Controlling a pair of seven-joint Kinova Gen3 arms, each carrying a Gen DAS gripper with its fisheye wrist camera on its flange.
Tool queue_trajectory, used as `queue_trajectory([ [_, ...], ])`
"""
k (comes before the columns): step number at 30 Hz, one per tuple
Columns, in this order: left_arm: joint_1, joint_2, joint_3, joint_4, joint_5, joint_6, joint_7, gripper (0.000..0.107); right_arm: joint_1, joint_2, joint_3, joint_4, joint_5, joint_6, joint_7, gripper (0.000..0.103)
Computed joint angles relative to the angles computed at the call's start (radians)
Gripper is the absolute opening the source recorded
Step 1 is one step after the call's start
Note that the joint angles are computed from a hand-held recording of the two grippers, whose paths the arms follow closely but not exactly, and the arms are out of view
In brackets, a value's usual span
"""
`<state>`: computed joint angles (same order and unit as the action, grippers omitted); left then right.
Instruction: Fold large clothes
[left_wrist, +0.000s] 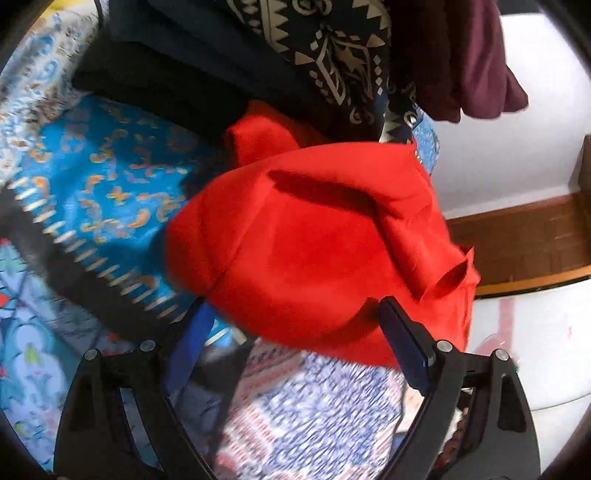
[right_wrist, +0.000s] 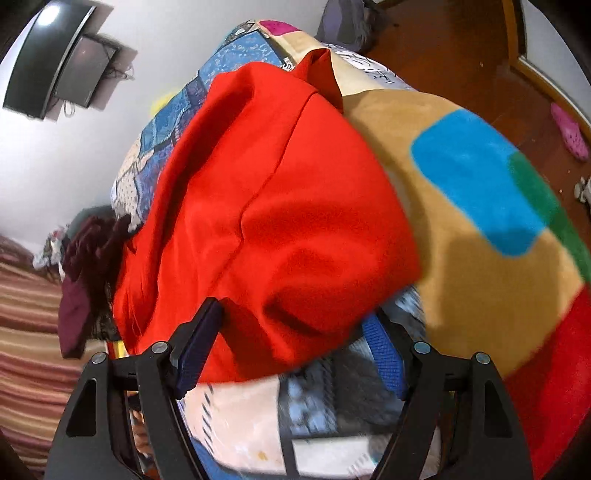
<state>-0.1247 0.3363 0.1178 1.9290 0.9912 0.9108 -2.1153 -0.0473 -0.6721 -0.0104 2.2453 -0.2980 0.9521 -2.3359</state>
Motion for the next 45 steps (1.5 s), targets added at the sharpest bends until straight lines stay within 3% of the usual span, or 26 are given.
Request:
queue_trajectory([
  [6, 0.013, 0.077, 0.023, -0.013, 0.076, -0.037, 0.009, 0.086, 0.046, 0.044, -0.062, 0.014, 0.045, -0.086, -0.039, 0.073],
  [7, 0.016, 0.073, 0.027, -0.007, 0.086, -0.057, 0.001, 0.078, 0.054, 0.043, -0.075, 0.014, 0.057, -0.093, -0.052, 0.07],
  [9, 0.022, 0.057, 0.035, 0.015, 0.112, -0.096, -0.025, 0.07, 0.05, 0.047, -0.079, 0.009, 0.072, -0.096, -0.062, 0.054],
  [12, 0.045, 0.026, 0.035, 0.017, 0.074, -0.117, -0.031, 0.04, 0.038, 0.012, -0.058, 0.009, 0.072, -0.104, -0.07, 0.015],
  [13, 0.045, 0.019, 0.039, 0.017, 0.071, -0.113, -0.042, 0.023, 0.016, -0.003, -0.031, 0.009, 0.056, -0.109, -0.059, 0.013],
  [14, 0.043, 0.005, 0.043, 0.015, 0.068, -0.101, -0.057, 0.013, 0.013, -0.015, -0.023, -0.001, 0.055, -0.098, -0.056, 0.013],
  [19, 0.088, -0.134, 0.026, 0.012, -0.021, -0.097, -0.05, 0.005, 0.039, -0.074, -0.102, -0.091, 0.102, -0.013, -0.07, 0.011],
  [23, 0.104, -0.271, -0.008, 0.022, -0.046, -0.02, -0.109, 0.002, 0.029, -0.131, -0.162, -0.169, 0.129, 0.081, -0.078, 0.011],
  [27, 0.103, -0.393, -0.087, 0.039, -0.063, 0.101, -0.205, 0.002, 0.04, -0.184, -0.201, -0.209, 0.13, 0.163, -0.082, 0.011],
  [30, 0.107, -0.45, -0.126, 0.054, -0.111, 0.132, -0.21, 0.002, 0.049, -0.221, -0.214, -0.214, 0.132, 0.229, -0.087, 0.011],
  [35, 0.065, -0.445, -0.19, 0.08, -0.231, 0.147, -0.206, 0.002, 0.039, -0.232, -0.23, -0.157, 0.104, 0.312, -0.082, 0.017],
  [36, 0.052, -0.444, -0.177, 0.085, -0.267, 0.136, -0.178, 0.002, 0.047, -0.225, -0.242, -0.148, 0.1, 0.331, -0.087, 0.018],
  [41, 0.073, -0.437, -0.158, 0.079, -0.36, 0.083, -0.125, 0.002, 0.074, -0.242, -0.261, -0.144, 0.112, 0.417, -0.104, 0.044],
  [45, 0.114, -0.457, -0.127, 0.039, -0.408, 0.074, -0.113, 0.004, 0.126, -0.246, -0.276, -0.206, 0.194, 0.506, -0.099, 0.045],
])
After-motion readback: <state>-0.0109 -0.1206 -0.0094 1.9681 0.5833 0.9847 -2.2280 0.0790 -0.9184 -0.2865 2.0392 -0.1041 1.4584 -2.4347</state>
